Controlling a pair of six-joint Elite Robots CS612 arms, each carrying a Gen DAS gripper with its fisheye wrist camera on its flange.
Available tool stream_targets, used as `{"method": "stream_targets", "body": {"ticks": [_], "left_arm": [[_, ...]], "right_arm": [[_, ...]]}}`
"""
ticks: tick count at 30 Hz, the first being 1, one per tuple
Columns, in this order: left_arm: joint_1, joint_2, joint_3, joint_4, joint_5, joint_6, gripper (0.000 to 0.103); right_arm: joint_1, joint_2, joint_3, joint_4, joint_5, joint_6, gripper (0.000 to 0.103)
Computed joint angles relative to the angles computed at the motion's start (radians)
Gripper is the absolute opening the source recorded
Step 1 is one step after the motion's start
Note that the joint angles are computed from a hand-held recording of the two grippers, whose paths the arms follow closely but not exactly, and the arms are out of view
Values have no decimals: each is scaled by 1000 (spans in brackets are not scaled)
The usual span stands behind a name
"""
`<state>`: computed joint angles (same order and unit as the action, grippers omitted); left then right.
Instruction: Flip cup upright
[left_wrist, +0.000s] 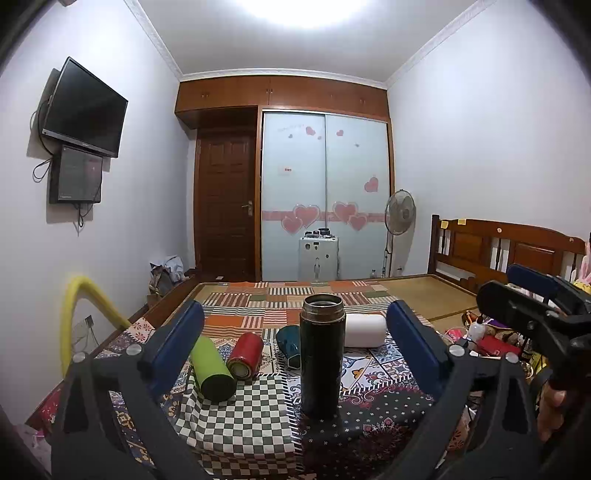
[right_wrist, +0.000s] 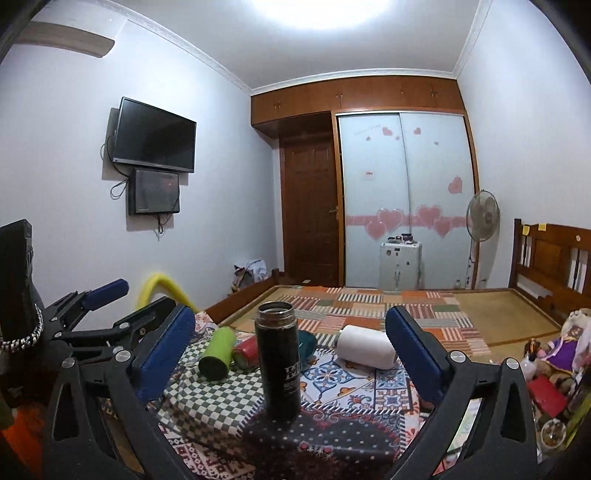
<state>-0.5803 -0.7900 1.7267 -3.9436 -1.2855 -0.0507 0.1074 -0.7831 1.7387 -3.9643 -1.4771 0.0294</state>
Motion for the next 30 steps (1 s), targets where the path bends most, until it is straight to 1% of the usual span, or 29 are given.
{"method": "stream_targets", "body": {"ticks": [4,12,18,30], "left_arm": [[-2,-2,5,-3,7,3,103],[1,-1,7,6,9,-6,103],[1,1,9,1,11,-3,103],[-2,2,7,6,17,6,103]], "right_arm": [[5,4,1,-3,-31,4,103],[10,2,9,-18,-49,18,103],[20,1,16,-25,-77,-2,103],[20,-6,18,-21,-81,5,103]]}}
